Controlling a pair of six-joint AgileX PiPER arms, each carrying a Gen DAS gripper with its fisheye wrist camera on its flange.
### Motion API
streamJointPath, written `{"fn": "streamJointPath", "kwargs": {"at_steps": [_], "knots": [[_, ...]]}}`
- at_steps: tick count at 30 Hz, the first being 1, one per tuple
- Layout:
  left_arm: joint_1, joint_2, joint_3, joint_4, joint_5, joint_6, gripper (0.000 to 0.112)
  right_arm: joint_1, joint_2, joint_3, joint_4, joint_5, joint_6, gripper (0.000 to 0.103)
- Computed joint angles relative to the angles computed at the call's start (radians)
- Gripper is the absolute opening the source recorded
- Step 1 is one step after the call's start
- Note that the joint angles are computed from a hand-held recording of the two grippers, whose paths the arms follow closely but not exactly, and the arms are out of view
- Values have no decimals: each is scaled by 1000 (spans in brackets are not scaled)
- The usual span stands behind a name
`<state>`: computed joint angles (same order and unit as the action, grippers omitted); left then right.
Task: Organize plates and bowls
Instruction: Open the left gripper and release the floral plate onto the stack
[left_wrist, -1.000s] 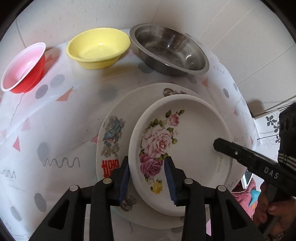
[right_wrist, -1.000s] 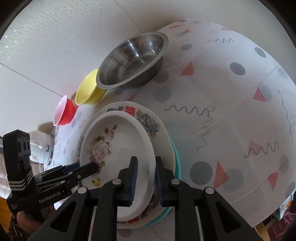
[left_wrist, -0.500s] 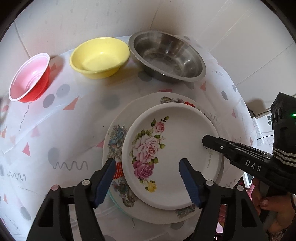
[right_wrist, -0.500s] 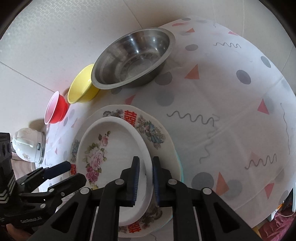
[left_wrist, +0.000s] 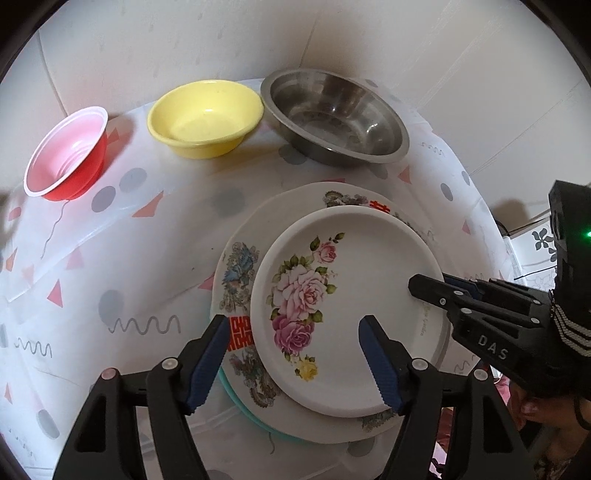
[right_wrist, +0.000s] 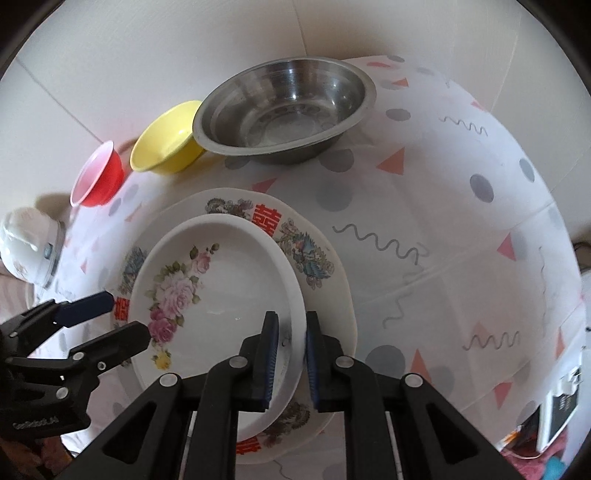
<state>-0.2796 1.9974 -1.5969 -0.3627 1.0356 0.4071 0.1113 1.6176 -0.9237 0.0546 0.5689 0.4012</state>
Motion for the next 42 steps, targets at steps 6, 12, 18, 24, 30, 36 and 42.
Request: {"fn": "streamJointPath", "kwargs": {"at_steps": [6, 12, 18, 24, 30, 36, 42], "knots": [[13, -26, 30, -13, -20, 15, 73, 109, 40, -60, -268, 81, 174, 20], [29, -45, 46, -29, -32, 27, 76, 193, 90, -105, -452, 155, 257, 22], [53, -42, 39, -45, -27, 15, 76, 194, 96, -109, -452, 148, 259, 27], [70, -43, 38, -54, -31, 12, 76, 115, 39, -57, -307, 82, 191, 27], [61, -42, 30, -29, -44, -14, 82, 73, 6, -25, -242, 54, 172, 27], [45, -39, 18, 29, -61, -60, 87, 60, -24, 3, -214, 21, 188, 28], [44, -36, 1, 77, -65, -100, 88, 24, -70, 33, -150, -34, 174, 32]]}}
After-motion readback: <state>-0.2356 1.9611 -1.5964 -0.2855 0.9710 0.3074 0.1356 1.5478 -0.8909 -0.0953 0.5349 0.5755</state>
